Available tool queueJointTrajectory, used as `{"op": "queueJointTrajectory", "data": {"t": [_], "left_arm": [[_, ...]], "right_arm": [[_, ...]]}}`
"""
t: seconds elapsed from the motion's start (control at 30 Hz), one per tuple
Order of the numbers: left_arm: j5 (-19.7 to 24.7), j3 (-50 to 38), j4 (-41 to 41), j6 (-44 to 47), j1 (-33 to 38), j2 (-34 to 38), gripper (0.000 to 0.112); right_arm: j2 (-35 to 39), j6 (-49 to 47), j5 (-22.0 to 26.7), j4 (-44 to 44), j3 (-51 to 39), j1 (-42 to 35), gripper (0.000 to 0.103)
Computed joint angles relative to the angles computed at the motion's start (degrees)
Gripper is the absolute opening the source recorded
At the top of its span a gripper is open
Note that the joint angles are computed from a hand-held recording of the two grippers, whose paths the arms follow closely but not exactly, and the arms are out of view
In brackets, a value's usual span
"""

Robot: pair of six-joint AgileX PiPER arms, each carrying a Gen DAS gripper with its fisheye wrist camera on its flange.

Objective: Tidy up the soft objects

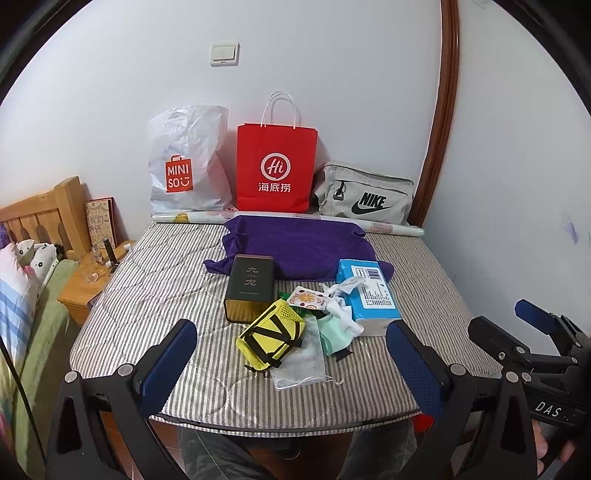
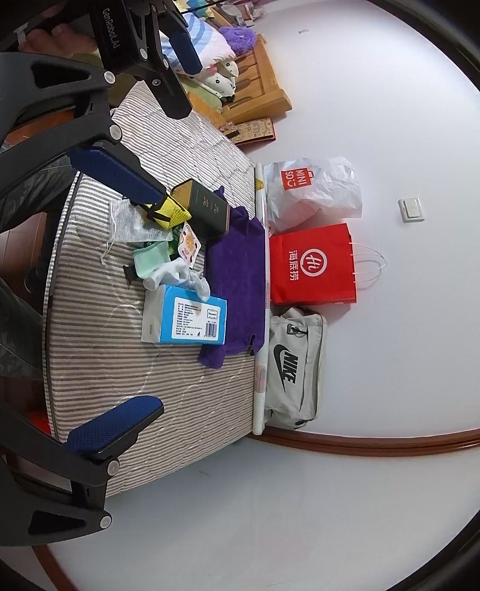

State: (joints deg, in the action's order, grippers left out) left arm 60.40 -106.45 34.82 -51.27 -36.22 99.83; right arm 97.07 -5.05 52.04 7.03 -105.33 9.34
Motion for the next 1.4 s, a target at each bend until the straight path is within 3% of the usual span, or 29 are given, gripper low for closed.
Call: {"op": "queueJointTrajectory", "data": {"t": [1.4], "left_arm": [[0.68,0.58,0.5,0.61,-0.42,-1.32,0.103]], "right_arm": [[-1.12,-0.62,1.0,0.94,-0.65,-0.32,0.102]]}}
